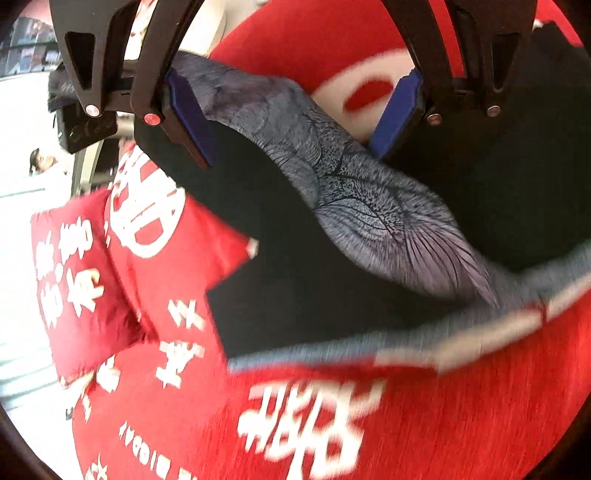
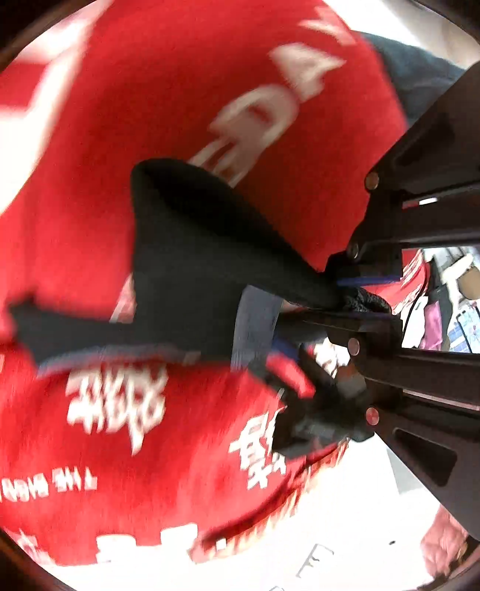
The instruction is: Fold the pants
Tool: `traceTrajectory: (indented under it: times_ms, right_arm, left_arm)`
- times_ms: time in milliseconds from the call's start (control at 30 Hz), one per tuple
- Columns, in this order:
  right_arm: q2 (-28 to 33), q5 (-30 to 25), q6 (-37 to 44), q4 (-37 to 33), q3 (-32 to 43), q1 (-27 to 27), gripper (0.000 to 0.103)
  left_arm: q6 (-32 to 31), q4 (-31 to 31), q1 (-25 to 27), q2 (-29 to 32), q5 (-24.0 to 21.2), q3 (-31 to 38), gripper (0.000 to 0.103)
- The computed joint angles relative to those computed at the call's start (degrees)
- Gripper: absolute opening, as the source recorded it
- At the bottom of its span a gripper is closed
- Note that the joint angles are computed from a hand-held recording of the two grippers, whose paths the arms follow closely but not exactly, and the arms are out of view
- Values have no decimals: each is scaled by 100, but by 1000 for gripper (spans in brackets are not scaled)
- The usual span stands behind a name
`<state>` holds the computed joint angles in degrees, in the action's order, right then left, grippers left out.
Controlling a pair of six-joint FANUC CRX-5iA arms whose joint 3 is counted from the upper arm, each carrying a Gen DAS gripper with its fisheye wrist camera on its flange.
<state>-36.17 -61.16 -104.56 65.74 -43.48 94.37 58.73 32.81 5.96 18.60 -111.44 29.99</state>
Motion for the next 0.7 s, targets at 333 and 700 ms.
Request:
traceTrajectory:
  times_ms: [333, 700]
  right_arm:
    - [367, 1848, 7035, -3654, 1727, -4583, 49]
    - [962, -362, 8127, -5102, 2625, -4530, 67]
  left_arm:
    - [859, 71, -274, 1164, 1011, 2268, 85]
    - [448, -1655, -152, 192, 1197, 623, 85]
